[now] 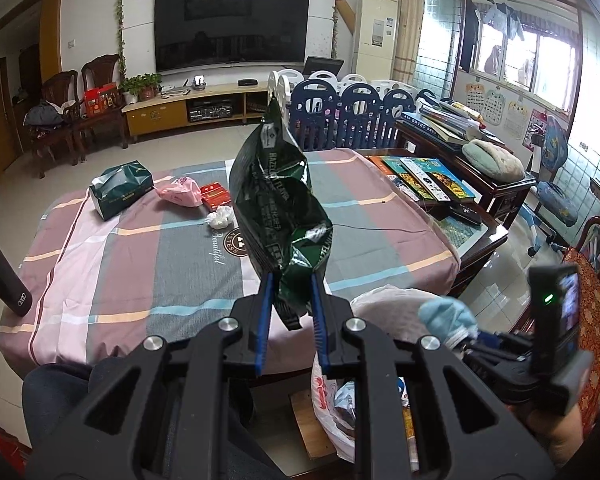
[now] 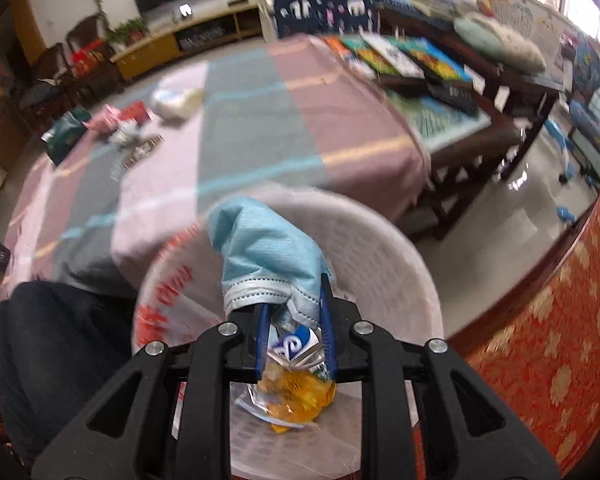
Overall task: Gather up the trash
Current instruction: 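Drop the blue face mask into the basket with the right gripper while the left drops the green snack bag, then grasp the white paper cup with the right gripper while the left grasps the crumpled white tissue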
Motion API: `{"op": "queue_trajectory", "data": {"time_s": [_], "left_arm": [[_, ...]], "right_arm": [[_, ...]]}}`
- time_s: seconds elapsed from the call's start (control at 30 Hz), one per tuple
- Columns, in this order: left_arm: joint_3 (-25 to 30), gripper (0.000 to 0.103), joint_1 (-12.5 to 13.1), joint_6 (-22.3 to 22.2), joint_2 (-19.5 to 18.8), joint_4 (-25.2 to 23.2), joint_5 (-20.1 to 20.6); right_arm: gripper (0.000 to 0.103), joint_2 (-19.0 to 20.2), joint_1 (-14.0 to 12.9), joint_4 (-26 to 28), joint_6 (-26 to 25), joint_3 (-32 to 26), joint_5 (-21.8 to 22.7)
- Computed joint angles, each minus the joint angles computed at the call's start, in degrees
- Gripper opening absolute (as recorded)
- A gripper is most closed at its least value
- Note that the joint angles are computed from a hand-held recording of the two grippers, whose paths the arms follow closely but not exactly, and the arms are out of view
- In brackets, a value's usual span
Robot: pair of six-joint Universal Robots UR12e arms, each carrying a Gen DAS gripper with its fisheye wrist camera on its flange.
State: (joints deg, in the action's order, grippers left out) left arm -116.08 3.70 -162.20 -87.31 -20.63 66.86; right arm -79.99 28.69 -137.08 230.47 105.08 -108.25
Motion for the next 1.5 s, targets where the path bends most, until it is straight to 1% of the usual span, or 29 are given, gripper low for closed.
{"op": "queue_trajectory", "data": {"time_s": [0.13, 0.17, 0.23, 0.27, 0.3, 0.33, 0.37, 0.43, 0.5, 0.53, 0.57, 0.6, 0.67, 0.7, 0.73, 0.77, 0.83, 0.9, 0.93, 0.97, 1.0, 1.03, 1.07, 1.17, 1.27, 1.33, 1.4, 1.43, 1.5], "left_arm": [[0.06, 0.020, -0.11, 0.41, -0.05, -0.80, -0.08], [0.06, 0.020, -0.14, 0.53, -0.07, -0.96, -0.06], [0.15, 0.020, -0.22, 0.74, -0.13, -1.42, -0.13], [0.22, 0.020, -0.24, 0.91, -0.18, -1.71, -0.18], [0.35, 0.020, -0.23, 1.14, -0.24, -2.08, -0.27], [0.45, 0.020, -0.28, 1.52, -0.31, -2.67, -0.43], [0.55, 0.020, -0.33, 1.95, -0.38, -3.36, -0.67], [1.14, 0.020, -0.51, 3.99, -0.76, -6.09, -1.44], [1.94, 0.020, -0.92, 7.32, -1.49, -10.15, -2.70], [2.44, 0.020, -1.30, 9.58, -2.00, -12.72, -3.14], [3.42, 0.020, -1.92, 13.05, -2.81, -16.77, -3.59], [4.21, 0.020, -2.55, 15.74, -3.68, -19.93, -3.82], [5.93, 0.020, -4.03, 20.42, -5.70, -25.89, -3.92], [6.78, 0.020, -4.88, 22.60, -6.81, -28.56, -3.62], [7.29, 0.020, -5.65, 24.36, -7.65, -30.23, -3.17], [8.12, 0.020, -6.74, 27.40, -8.85, -33.28, -2.58], [9.65, 0.021, -8.04, 31.87, -10.86, -40.44, -3.14], [10.71, 0.030, -9.10, 34.20, -12.57, -45.74, -2.80], [10.35, 0.034, -9.56, 34.62, -12.71, -45.59, -1.53], [9.60, 0.046, -9.99, 34.69, -12.63, -43.80, -0.04], [8.83, 0.062, -10.30, 34.91, -12.43, -41.88, 1.40], [8.12, 0.070, -10.30, 35.15, -12.10, -40.31, 2.12], [7.83, 0.080, -10.02, 35.28, -11.82, -39.71, 1.81], [7.73, 0.086, -8.31, 34.60, -11.34, -38.70, -1.06], [7.48, 0.088, -6.04, 30.32, -11.00, -34.94, -3.10], [7.95, 0.088, -4.66, 26.04, -11.27, -31.22, -3.63], [8.15, 0.088, -2.80, 19.98, -11.76, -25.11, -2.89], [8.28, 0.088, -2.07, 15.63, -12.41, -20.66, -1.15], [9.18, 0.088, -1.31, 8.34, -13.94, -14.78, 3.09]], "right_arm": [[0.023, 1.16, -0.30, 3.89, 1.05, 0.26, 1.55], [0.023, 1.16, -0.58, 3.68, 1.52, 0.66, 2.75], [0.028, 1.09, -1.10, 3.65, 2.40, 1.14, 4.80], [0.037, 1.08, -1.25, 3.96, 2.87, 1.17, 5.47], [0.050, 0.98, -1.43, 4.06, 3.61, 1.29, 6.23], [0.056, 0.76, -1.62, 3.73, 4.41, 1.60, 6.64], [0.064, 0.39, -1.75, 3.07, 5.77, 2.04, 6.72], [0.066, -0.43, -1.81, 1.52, 8.27, 2.80, 5.59], [0.067, -1.56, -1.78, 0.40, 11.03, 3.49, 2.56], [0.068, -2.27, -1.61, 0.13, 12.81, 3.80, 0.01], [0.071, -2.94, -1.39, 0.23, 14.60, 4.01, -2.83], [0.074, -3.59, -1.12, 0.55, 16.39, 4.17, -5.70], [0.076, -4.99, -0.66, 1.93, 20.28, 4.37, -11.68], [0.076, -5.62, -0.50, 2.68, 21.89, 4.43, -13.95], [0.076, -6.26, -0.42, 3.50, 23.39, 4.47, -15.84], [0.076, -6.86, -0.47, 4.02, 24.35, 4.59, -17.06], [0.076, -7.40, -0.68, 4.47, 24.96, 4.42, -18.09], [0.076, -7.47, -0.82, 4.72, 24.68, 4.23, -18.26], [0.076, -7.29, -0.82, 4.82, 24.38, 4.01, -18.04], [0.076, -6.96, -0.87, 4.69, 23.80, 3.76, -17.41], [0.076, -6.44, -0.95, 4.50, 23.11, 3.43, -16.48], [0.076, -6.08, -0.99, 4.45, 22.59, 3.21, -15.66], [0.076, -5.50, -1.08, 4.30, 22.07, 2.87, -14.76], [0.076, -3.73, -1.28, 3.28, 20.67, 1.79, -11.94], [0.076, -2.24, -1.16, 2.59, 19.09, 0.42, -10.97], [0.076, -1.15, -0.97, 2.68, 17.72, -0.94, -11.26], [0.076, -0.23, -0.93, 2.40, 16.63, -2.01, -11.39], [0.076, 0.32, -1.00, 2.04, 15.99, -2.62, -11.11], [0.076, 1.51, -1.32, 0.96, 14.33, -3.83, -9.75]]}}
